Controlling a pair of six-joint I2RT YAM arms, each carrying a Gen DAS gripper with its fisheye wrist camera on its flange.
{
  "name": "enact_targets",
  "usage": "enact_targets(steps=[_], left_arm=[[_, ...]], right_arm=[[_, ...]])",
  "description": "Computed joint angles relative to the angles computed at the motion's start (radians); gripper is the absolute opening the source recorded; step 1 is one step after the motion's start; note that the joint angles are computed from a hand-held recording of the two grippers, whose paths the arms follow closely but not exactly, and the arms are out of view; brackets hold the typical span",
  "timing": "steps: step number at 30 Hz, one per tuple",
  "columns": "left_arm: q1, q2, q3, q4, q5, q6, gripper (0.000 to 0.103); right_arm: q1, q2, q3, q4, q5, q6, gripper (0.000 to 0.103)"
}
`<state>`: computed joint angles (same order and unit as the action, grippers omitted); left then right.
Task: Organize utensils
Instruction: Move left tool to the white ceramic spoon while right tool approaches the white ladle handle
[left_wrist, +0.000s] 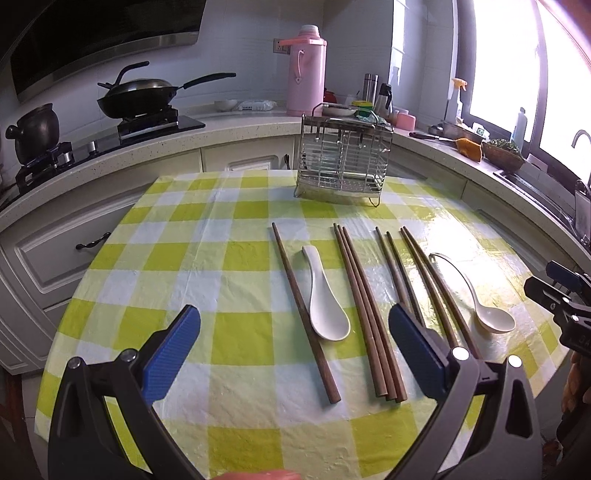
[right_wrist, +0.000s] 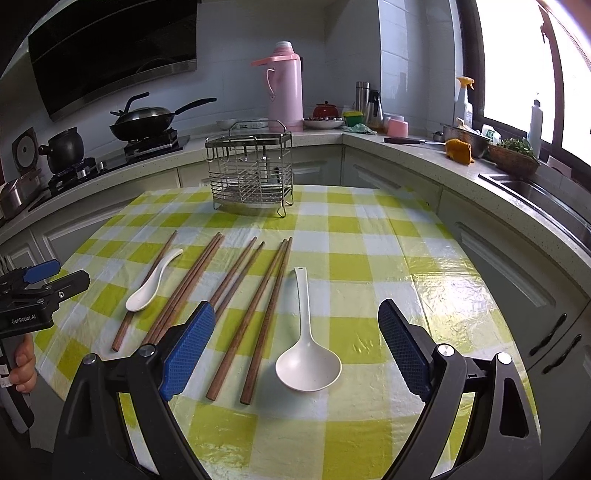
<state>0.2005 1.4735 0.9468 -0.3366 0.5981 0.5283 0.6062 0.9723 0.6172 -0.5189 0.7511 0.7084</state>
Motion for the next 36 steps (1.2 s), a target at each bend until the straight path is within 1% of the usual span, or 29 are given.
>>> enact_targets(steps=[3, 8, 10, 13, 15, 18, 20, 22, 24, 27, 29, 31, 33, 34, 36], left_arm=[[-0.04, 0.061, 0.037, 0.003, -0.044, -0.011, 0.099], [-0.095, 0.154, 0.123, -0.029, -0.091, -0.047, 0.098], [-0.121, 0.178, 0.152, -0.038, -0.145, -0.067, 0.098], [-0.143, 0.21, 0.19, -0.044, -0.171, -0.078, 0.098], [-0.16, 0.243, 0.233, -0.08, -0.19, -0.067, 0.098], [-0.176, 0.288, 0.285, -0.124, -0.193, -0.052, 0.098], [-0.186, 0.311, 0.307, -0.131, -0.205, -0.068, 0.098], [-0.198, 0.34, 0.344, -0.167, -0.206, -0.076, 0.098], [-0.216, 0.338, 0.334, -0.132, -0.228, -0.081, 0.098], [-0.253, 0.341, 0.328, -0.095, -0.279, -0.051, 0.098], [-0.276, 0.351, 0.33, -0.085, -0.302, -0.025, 0.098], [-0.29, 0.382, 0.367, -0.124, -0.304, -0.028, 0.098], [-0.3, 0.416, 0.413, -0.175, -0.3, -0.037, 0.098], [-0.305, 0.422, 0.417, -0.173, -0.304, -0.04, 0.098], [-0.313, 0.429, 0.42, -0.159, -0.308, -0.047, 0.096]], right_arm=[[-0.091, 0.026, -0.018, 0.072, -0.08, -0.069, 0.085], [-0.241, 0.1, -0.008, 0.165, -0.221, -0.172, 0.085], [-0.283, 0.126, 0.005, 0.183, -0.256, -0.202, 0.085], [-0.339, 0.153, 0.029, 0.207, -0.303, -0.247, 0.085], [-0.375, 0.174, 0.047, 0.217, -0.337, -0.274, 0.085], [-0.416, 0.214, 0.078, 0.217, -0.377, -0.31, 0.085], [-0.439, 0.253, 0.104, 0.203, -0.402, -0.327, 0.085], [-0.461, 0.293, 0.13, 0.192, -0.427, -0.348, 0.085], [-0.483, 0.33, 0.152, 0.183, -0.457, -0.368, 0.085], [-0.511, 0.378, 0.179, 0.175, -0.494, -0.392, 0.084], [-0.52, 0.404, 0.19, 0.178, -0.506, -0.404, 0.079], [-0.528, 0.429, 0.202, 0.175, -0.518, -0.409, 0.069], [-0.534, 0.451, 0.213, 0.17, -0.527, -0.409, 0.063], [-0.538, 0.46, 0.22, 0.167, -0.534, -0.41, 0.06], [-0.537, 0.475, 0.233, 0.163, -0.538, -0.416, 0.058]])
